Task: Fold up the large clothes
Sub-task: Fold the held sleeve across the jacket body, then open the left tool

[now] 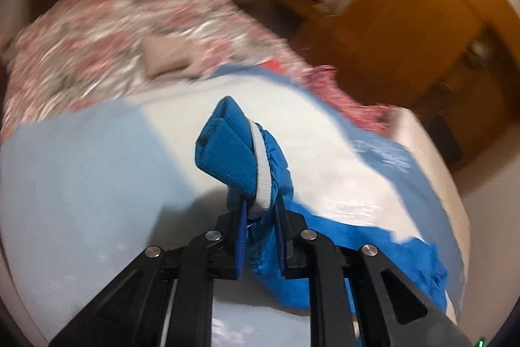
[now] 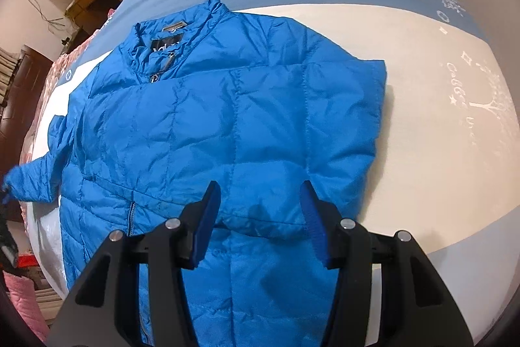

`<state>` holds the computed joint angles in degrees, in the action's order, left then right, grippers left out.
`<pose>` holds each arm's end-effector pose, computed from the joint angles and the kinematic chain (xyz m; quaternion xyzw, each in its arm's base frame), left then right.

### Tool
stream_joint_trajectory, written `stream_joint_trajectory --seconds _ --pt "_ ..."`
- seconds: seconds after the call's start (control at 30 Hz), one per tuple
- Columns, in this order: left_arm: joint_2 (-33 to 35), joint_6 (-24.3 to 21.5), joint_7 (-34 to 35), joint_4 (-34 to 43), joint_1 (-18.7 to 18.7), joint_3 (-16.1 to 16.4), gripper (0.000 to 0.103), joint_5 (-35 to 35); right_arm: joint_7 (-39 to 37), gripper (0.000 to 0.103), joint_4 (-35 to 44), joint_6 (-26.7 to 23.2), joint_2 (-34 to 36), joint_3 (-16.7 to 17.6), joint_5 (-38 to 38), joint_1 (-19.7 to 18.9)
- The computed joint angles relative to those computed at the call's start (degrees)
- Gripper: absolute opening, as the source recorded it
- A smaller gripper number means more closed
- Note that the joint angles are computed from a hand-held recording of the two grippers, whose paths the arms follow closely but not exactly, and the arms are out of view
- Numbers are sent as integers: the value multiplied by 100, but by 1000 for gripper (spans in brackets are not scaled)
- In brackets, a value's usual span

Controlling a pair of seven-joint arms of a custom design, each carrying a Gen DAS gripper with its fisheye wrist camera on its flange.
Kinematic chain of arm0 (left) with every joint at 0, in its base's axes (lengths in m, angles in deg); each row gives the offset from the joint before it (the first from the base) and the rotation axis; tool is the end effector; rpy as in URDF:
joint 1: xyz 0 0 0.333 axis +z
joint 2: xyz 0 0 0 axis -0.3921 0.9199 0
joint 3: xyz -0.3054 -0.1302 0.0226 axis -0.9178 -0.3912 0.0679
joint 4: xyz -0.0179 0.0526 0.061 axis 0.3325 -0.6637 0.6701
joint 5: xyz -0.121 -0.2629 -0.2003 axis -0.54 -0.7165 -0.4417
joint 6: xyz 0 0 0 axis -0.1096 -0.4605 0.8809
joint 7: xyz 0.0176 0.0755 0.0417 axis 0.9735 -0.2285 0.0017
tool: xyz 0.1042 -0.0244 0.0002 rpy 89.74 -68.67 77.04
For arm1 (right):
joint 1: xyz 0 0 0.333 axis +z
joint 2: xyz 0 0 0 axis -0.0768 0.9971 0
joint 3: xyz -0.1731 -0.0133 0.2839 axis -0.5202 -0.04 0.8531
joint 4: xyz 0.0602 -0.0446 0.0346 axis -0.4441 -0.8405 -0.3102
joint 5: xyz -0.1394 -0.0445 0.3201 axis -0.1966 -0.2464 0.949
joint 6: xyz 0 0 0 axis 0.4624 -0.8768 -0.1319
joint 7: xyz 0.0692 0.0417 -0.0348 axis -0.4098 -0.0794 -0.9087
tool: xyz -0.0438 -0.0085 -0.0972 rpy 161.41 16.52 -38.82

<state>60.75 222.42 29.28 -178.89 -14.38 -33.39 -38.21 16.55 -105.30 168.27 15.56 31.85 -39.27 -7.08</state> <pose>0.3949 0.1404 0.5950 -0.8577 0.3654 -0.3111 0.1847 0.4474 -0.0525 0.5443 -0.6484 0.7381 -0.0276 0.1845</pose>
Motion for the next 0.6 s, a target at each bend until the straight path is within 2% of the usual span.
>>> stream_joint_trajectory --seconds 0.13,0.23,0.37,0.43,0.6 --pt "-27 46 292 273 -634 -251 15 -196 -28 52 -114 3 -51 -51 -27 -63" --pt "153 72 628 535 -1278 -421 15 -451 -6 52 -208 -2 -52 -100 -14 -133" --pt "667 51 1377 1062 -2220 -562 15 -1183 -74 52 -294 48 -74 -139 31 -185" --pt "993 -5 1706 1358 -2467 -705 15 -1526 -121 52 -307 73 -76 -135 35 -192" --pt "1797 -206 1973 1961 -2513 -1290 15 -1755 -232 52 -311 131 -29 -144 144 -172"
